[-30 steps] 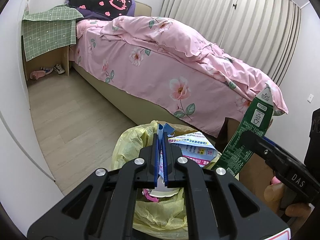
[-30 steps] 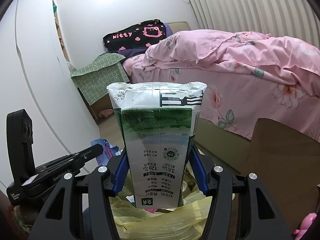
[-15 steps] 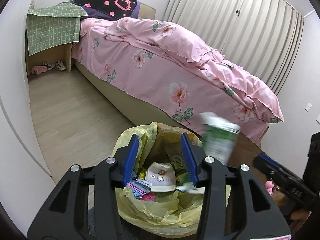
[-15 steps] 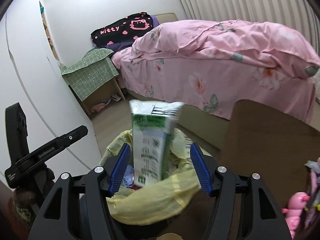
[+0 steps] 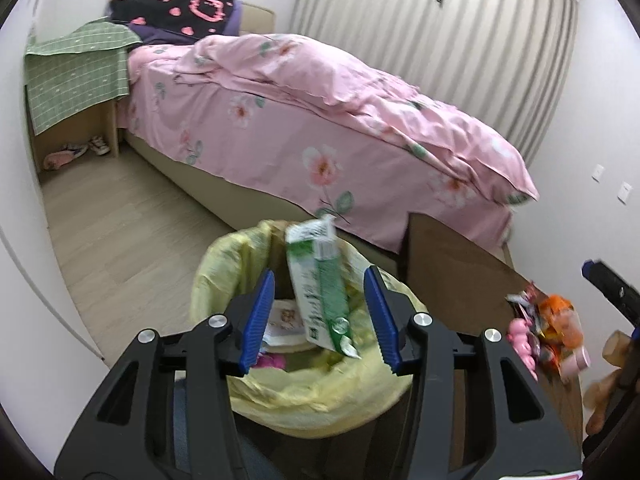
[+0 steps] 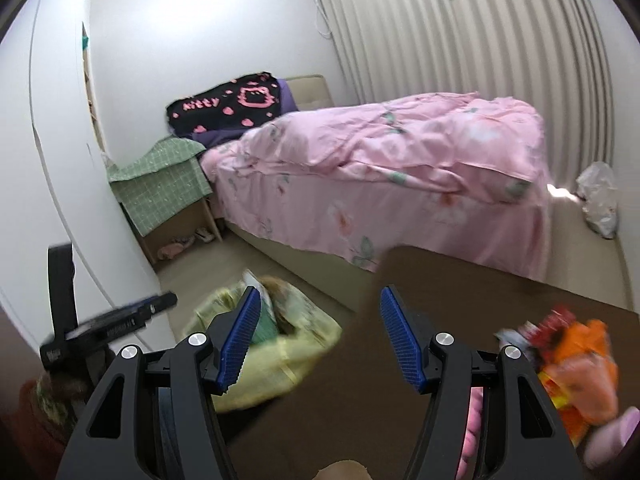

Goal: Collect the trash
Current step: 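Move both tools back over the table toward the remaining trash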

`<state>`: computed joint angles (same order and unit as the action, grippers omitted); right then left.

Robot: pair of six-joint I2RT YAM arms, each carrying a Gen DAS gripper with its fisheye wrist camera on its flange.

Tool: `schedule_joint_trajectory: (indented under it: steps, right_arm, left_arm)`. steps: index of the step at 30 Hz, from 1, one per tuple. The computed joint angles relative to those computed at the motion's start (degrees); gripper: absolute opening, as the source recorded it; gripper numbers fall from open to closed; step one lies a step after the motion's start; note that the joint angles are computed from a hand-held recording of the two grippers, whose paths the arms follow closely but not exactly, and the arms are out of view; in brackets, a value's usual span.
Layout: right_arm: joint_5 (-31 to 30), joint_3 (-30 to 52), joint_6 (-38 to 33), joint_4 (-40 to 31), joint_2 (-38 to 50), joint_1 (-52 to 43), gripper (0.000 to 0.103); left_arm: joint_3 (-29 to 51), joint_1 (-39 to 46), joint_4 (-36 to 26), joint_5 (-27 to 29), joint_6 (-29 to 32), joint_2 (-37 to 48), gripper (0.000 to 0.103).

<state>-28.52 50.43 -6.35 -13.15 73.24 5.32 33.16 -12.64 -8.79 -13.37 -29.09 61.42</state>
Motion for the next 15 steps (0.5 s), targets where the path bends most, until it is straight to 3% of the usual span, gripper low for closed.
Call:
schedule_joint_trajectory:
  steps: [7, 11, 15]
  right_arm:
    - [-1.28, -11.06, -10.69, -6.12, -13.22, -17.84, 0.059]
    - [-5.99, -14.29, -16.54, -9.03, -12.11, -29.95, 0.059]
    - [-4.45, -18.87, -22.47, -7.67, -12.88, -37.01, 0.059]
  left_arm:
    - [3.34, -11.19, 1.14, -0.05, 1.09, 3.86, 0.047]
    - [5.73, -17.07, 3.44, 1.6, 0.39, 9.12, 0.048]
    - [9.44, -23.54, 5.34, 1.21, 1.97, 16.16, 0.048]
